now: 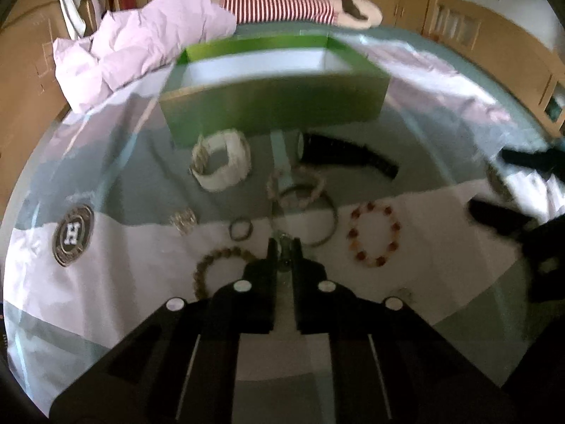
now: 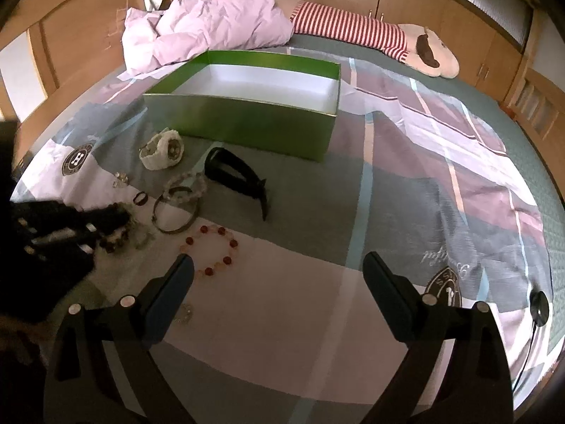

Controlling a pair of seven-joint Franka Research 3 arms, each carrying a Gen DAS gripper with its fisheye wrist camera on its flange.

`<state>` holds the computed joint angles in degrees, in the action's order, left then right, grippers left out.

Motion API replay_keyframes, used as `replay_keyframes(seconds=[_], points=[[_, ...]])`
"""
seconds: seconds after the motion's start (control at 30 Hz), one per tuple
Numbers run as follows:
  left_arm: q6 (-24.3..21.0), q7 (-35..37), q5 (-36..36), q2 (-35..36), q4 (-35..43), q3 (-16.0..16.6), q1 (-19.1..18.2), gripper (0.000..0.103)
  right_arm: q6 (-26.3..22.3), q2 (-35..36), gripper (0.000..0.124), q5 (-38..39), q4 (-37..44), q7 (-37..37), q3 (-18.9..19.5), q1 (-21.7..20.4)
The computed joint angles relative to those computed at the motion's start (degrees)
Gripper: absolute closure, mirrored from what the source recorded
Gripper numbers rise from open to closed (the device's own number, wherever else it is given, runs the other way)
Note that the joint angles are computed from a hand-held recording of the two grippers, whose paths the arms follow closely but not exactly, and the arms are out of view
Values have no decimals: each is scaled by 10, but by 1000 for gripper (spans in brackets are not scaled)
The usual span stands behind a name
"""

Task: Organize jewelry
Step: 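Grasp the brown wooden-bead bracelet with the right tool while the left tool grasps a small silver ring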

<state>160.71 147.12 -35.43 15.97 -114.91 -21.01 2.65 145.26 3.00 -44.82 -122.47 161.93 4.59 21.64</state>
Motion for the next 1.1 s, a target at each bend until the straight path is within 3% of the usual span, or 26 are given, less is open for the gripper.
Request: replay_keyframes(seconds=[0.07,0.17,0.4,0.57,0.67,0.73,0.87,1.1], points=[[-17,33,-42,-20,0,-12,20,95,5,3,29,-3,1,2,0,1],[-54,82,-110,-47,3,-6,32,95,22,13,29,-4,4,4,-2,3],[-112,139,-206,-86,17,43,25,95,81,61,29,-17,30,19,-17,25],[-135,149,-229,-98,23,81,4,95,104,114,40,-11,83,17,-34,54],[-137,157,-239,-104,21,96,-6,95,90,158,58,21,136,-16,-44,74],[-136,154,-241,-105,22,103,-10,95,74,189,64,71,175,-58,-39,75],[-130,151,-243,-102,27,111,-11,95,49,237,67,176,237,-122,-28,68],[-126,140,-238,-92,38,114,-3,95,33,274,78,232,287,-165,-62,106]])
